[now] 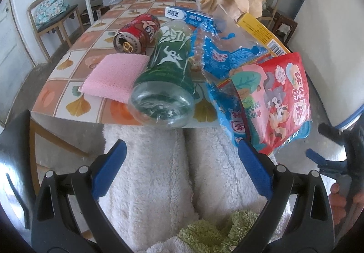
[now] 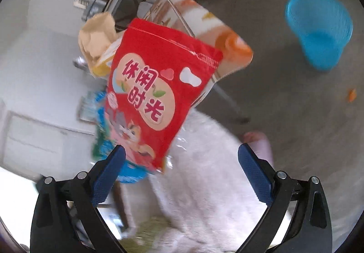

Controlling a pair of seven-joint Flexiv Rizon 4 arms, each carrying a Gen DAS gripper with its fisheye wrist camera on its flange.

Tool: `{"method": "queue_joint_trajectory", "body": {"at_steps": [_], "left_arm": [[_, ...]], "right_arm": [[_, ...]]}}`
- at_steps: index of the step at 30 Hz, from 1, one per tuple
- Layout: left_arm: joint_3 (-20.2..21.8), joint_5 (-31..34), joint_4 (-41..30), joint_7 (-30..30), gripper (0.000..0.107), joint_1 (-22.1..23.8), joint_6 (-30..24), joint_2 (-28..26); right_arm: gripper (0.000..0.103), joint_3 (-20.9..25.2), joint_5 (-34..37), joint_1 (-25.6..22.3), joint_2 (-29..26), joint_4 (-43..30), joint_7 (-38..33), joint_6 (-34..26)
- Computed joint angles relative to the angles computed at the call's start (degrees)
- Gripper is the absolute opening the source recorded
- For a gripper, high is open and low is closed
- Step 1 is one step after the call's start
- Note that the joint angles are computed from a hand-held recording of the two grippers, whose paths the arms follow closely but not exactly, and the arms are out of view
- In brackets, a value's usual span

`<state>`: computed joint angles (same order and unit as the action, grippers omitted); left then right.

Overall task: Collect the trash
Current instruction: 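Grasp the red snack bag with the right tool and lift it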

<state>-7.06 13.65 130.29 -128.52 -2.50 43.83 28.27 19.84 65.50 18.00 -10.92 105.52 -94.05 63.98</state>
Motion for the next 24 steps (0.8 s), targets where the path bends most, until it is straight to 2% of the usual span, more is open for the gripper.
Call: {"method": "queue_joint_trajectory", "body": {"at_steps": [5,8,12,17,24], "left_arm": [[0.05,-0.28,-0.27,0.9,0.094,-0.28,1.07,-1.27],[0.14,-0.56,-0.44,0.85,0.094,-0.29,1.54,-1.96],[0.02,-0.67,-0.71,0.96,0.094,-0.54,1.55,-2.62],[-0.41,-0.09,-1.41,1.13,0.094,-0.91,1.03,-3.16],[-0.75,0.53,-2.0,0.76,0.094,-1.43,0.46,-3.34]], "right_arm": [[0.083,-0.18,12.84,-4.42,-3.49,-3.49,-8.72,-4.89],[0.079,-0.76,17.34,-5.99,-4.22,-4.54,-11.67,-7.23],[0.075,-1.51,19.26,-6.06,-4.74,-5.64,-14.21,-7.51],[0.067,-2.04,24.04,-8.21,-5.32,-6.51,-18.76,-10.71],[0.064,-3.3,27.96,-9.59,-4.26,-5.86,-23.3,-14.36]]}}
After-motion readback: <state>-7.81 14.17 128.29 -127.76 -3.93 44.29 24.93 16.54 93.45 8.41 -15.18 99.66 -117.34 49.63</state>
